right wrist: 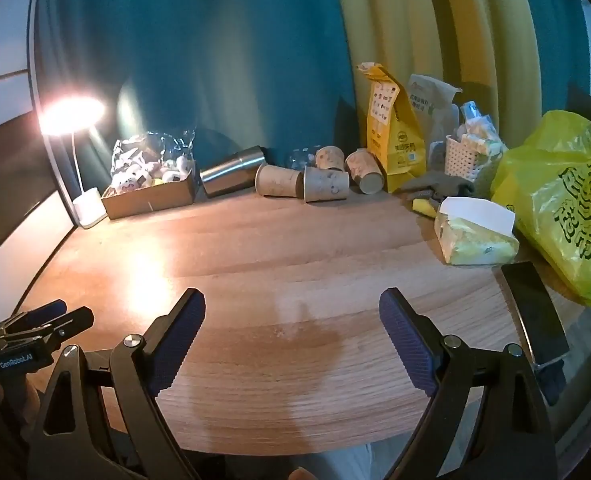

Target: Flip cup upside down

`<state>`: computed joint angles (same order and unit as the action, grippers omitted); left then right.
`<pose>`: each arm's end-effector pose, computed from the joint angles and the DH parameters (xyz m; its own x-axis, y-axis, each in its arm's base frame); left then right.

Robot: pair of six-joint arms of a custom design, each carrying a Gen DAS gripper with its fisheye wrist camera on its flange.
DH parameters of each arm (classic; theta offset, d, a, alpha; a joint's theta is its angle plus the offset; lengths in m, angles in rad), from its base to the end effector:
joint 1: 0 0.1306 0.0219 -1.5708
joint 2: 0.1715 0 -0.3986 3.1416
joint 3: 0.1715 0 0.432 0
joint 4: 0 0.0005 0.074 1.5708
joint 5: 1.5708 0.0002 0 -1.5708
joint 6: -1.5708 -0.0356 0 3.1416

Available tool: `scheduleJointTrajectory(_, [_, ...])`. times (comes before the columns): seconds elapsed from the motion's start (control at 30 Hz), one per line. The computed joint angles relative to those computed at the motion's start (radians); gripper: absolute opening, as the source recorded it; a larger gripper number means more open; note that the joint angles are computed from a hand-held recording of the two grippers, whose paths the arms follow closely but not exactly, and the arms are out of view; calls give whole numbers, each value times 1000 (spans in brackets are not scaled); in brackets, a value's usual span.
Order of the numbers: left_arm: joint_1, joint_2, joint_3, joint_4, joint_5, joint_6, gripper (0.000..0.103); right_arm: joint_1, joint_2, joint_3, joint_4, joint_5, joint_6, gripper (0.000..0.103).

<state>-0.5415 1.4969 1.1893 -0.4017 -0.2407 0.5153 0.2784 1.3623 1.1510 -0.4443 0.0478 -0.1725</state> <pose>0.4795 -0.2791 0.3256 -0.6559 -0.1640 -0.7368 0.0257 0.9707 -0.2388 0.4970 0.1398 0.3714 -0.6183 0.0016 -0.7859 -0.1339 0.9852 0.1074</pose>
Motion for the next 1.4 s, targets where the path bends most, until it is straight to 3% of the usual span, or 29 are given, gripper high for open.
scheduleJointTrajectory(0.67, [2, -14, -4, 27, 14, -41, 92, -6, -4, -47, 84, 12, 32, 91])
scheduleJointTrajectory(1.4, [-1, -18, 1, 29, -8, -48, 92, -3, -1, -45, 89, 20, 31, 91])
